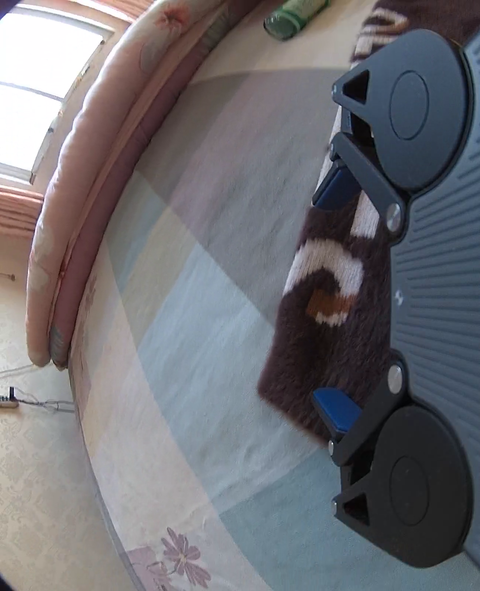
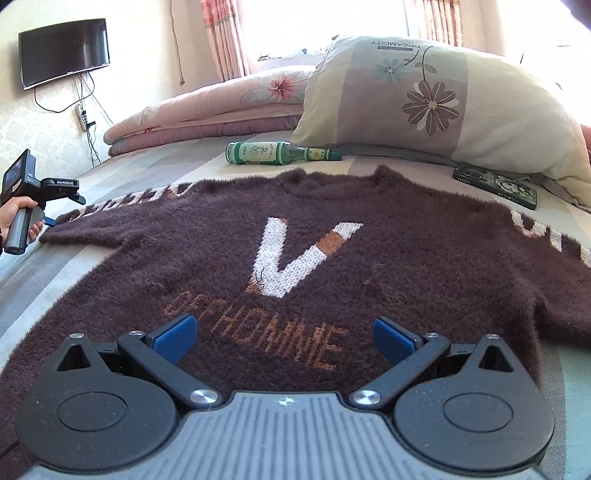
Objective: Fold clothes
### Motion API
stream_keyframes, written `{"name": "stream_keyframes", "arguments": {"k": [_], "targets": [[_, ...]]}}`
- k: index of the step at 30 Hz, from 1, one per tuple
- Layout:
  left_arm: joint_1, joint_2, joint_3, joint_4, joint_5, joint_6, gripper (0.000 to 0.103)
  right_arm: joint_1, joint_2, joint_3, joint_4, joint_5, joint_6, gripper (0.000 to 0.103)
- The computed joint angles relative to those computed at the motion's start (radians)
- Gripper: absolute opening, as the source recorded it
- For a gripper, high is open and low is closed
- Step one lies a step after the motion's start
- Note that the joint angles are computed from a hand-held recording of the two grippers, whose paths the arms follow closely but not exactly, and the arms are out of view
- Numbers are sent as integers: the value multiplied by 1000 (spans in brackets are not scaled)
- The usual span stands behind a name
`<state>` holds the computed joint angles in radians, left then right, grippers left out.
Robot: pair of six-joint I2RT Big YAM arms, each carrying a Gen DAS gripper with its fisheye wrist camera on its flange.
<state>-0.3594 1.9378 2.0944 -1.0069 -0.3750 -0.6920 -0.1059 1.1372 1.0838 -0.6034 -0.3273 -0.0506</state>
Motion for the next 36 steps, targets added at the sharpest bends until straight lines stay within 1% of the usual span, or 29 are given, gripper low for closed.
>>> {"name": "stream_keyframes", "arguments": {"k": [2,5,7,8,11,12,13,14,17,19,20,21,23,26,27,29,31,33,36], "targets": [[-21,-14,-5,48,59,21,102,-2,-3,0,1,-11,5,103],[-76,40,101,32,139,116,102,0,0,3,-11,-6,6,103],[-112,77,159,34,206,156,102,0,5,8,-22,1,7,103],[-128,94,175,51,250,161,102,0,6,8,-24,5,10,103],[-156,127,188,103,369,144,102,-7,11,14,-34,-2,13,103],[-162,139,195,99,380,138,102,-8,14,18,-40,-2,13,103],[-170,152,208,79,373,132,102,-9,18,22,-49,3,13,103],[-174,152,197,80,367,126,102,-8,23,27,-58,8,13,103],[-169,85,57,181,358,107,102,-7,37,44,-98,31,19,103],[-163,33,-18,203,348,78,102,-10,43,51,-117,38,24,103],[-160,9,-48,203,338,69,102,-12,45,53,-122,39,27,103],[-159,-7,-62,185,316,68,102,-14,45,54,-126,36,30,103],[-159,-20,-60,115,248,66,102,-15,48,59,-138,36,30,103],[-162,-25,-33,28,169,47,102,-10,52,62,-150,53,18,103],[-165,-22,-18,13,158,43,102,-6,52,62,-152,61,12,103],[-173,-11,15,14,175,48,102,1,54,62,-156,78,1,103],[-189,15,69,19,208,65,102,8,55,61,-158,94,-10,103],[-210,60,146,12,246,95,102,13,56,60,-158,106,-19,103],[-248,149,278,-20,296,145,102,17,58,64,-163,114,-28,103]]}}
